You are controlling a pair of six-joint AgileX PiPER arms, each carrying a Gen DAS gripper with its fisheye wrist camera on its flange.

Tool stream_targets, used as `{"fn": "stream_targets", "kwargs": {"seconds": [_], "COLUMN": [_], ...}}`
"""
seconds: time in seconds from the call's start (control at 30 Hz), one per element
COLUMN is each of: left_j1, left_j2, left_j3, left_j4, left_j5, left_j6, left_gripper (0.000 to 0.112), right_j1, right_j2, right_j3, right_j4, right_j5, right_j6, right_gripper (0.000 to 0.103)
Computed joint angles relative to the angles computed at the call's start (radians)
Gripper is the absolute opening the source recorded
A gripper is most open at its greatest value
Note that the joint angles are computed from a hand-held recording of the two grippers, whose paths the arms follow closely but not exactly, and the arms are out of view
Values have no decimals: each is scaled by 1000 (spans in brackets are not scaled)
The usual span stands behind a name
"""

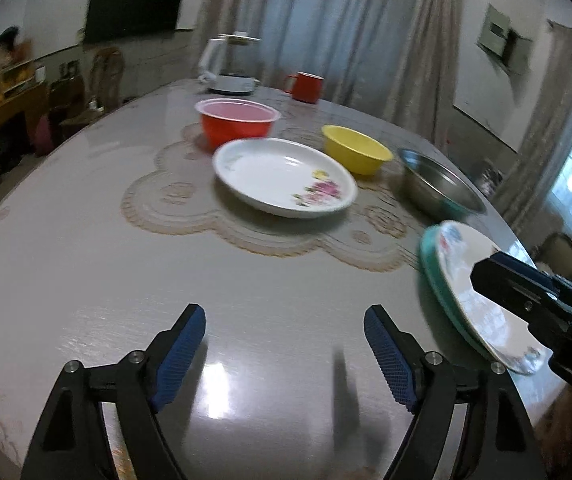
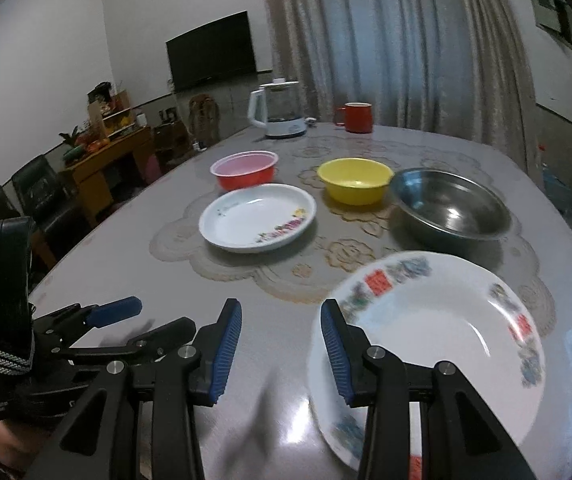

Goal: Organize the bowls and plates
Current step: 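Move both tools to the small white plate with pink flowers, then close both tools on the rim of the small flowered plate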

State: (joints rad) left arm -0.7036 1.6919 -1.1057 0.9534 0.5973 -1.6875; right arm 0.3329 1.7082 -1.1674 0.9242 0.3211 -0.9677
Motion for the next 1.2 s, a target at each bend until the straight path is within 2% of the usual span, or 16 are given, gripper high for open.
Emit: {"fn": "stream_targets", "kwargs": {"seconds": [0.33, 0.4, 0.67, 0.8, 1.0, 1.2], "left_j1": [105, 120, 152, 165, 184, 206], "left_j2": [-17, -15, 1, 10, 24, 42], "left_j3": [37, 39, 31, 19, 8, -23], "left_j4": [-25, -28, -62, -88, -101, -126], "left_j5": [-59, -72, -83, -86, -96, -86], "left_j6": [-10, -16, 19, 50, 57, 102], "left_gripper": [84, 86, 88, 89, 91, 91], "right_j1": [36, 40, 28, 35, 15, 8], "right_j2": [83, 113, 205, 243, 358, 457], "right_j3": [-125, -170, -313, -376, -603, -787], "right_j4": [-168, -255, -328, -385, -490, -570], "right_j5": [54, 83, 200, 232, 395, 474], "right_j6": [196, 296, 428, 491, 686, 802], "right_gripper": [42, 42, 42, 42, 44, 44]}}
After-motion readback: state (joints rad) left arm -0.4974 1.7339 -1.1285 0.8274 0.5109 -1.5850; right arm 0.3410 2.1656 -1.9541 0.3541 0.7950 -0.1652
